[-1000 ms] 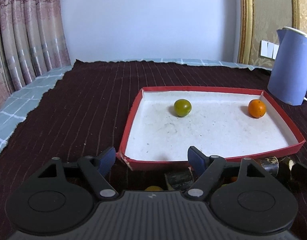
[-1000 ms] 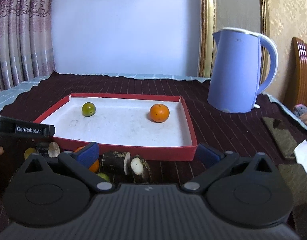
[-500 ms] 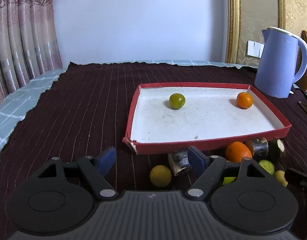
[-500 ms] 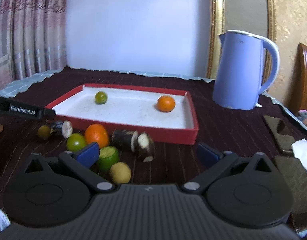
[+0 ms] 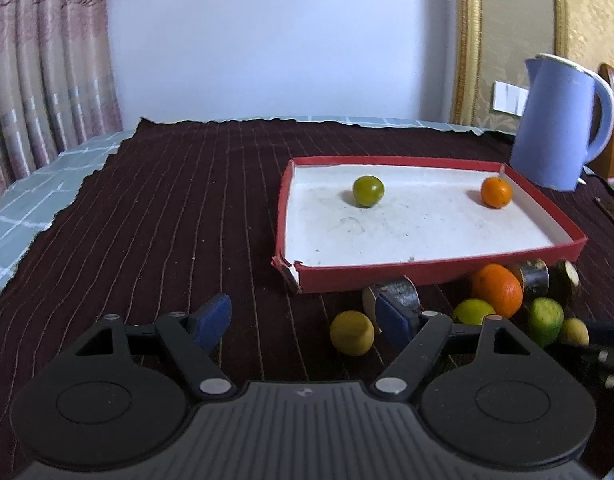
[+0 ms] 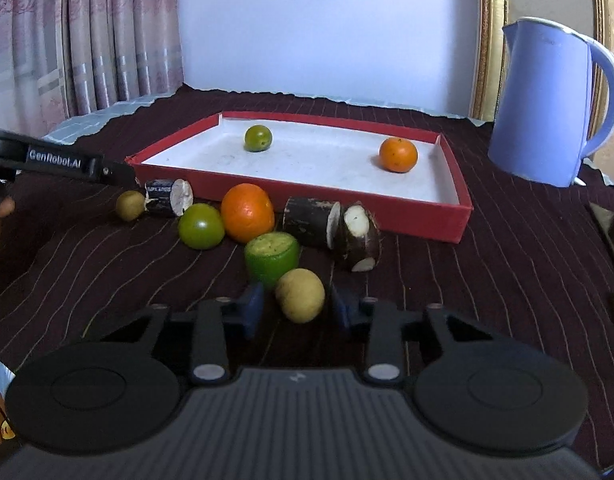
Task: Organize fruits
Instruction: 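Grasp a yellow lemon with the right tool while the left tool grasps another lemon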
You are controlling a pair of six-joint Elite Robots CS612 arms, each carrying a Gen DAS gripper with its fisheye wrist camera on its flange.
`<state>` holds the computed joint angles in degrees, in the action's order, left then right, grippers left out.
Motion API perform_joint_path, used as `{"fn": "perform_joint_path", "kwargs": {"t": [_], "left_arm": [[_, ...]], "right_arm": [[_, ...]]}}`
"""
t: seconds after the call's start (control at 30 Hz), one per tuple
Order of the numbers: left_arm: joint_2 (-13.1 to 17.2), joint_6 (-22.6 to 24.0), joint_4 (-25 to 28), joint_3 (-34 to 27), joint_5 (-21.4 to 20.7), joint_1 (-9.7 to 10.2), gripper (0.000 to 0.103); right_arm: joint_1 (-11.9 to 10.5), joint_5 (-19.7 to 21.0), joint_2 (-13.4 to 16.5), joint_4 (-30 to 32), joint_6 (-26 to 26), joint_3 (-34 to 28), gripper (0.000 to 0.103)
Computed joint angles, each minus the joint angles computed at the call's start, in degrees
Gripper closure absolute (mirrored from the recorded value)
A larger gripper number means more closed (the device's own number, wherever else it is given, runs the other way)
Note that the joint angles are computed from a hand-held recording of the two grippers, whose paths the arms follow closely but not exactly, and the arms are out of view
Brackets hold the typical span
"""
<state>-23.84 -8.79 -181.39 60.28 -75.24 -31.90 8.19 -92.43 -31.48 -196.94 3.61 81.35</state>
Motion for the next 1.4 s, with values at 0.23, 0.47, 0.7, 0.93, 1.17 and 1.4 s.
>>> {"fn": "perform_joint_path", "kwargs": {"t": [0.23,0.47,0.7,0.93,1.17,1.4], "left_arm": [[0.34,4.35,-1.48,0.15,-3.49,0.18,0.024],[0.72,6.55,0.50,-0.60,-4.07,0.05,0.045],[2.04,6.53,5.82,-3.96,-10.26,1.63,0.064],[2.06,6.97,5.20,-3.86,-11.17,1.51,0.075],[0.65,5.10,1.90,-1.37,-8.62,0.78,0.075],[0.25,5.50,-0.46,-1.58,-1.99,-1.31,0.075]], "right_arm": [[-0.31,-0.35,-0.51,-0.85,0.85,0.91,0.079],[-0.36,-0.62,-0.49,-0.64,1.05,0.80,0.079],[-0.44,-0.69,-0.43,-0.68,1.70,0.72,0.079],[-0.19,-1.41,-0.50,-0.77,1.57,0.66,0.079],[-0.11,-1.82,-0.90,-1.48,0.97,1.05,0.079],[0.04,-3.19,-0.80,-3.01,2.50,0.68,0.079]]}}
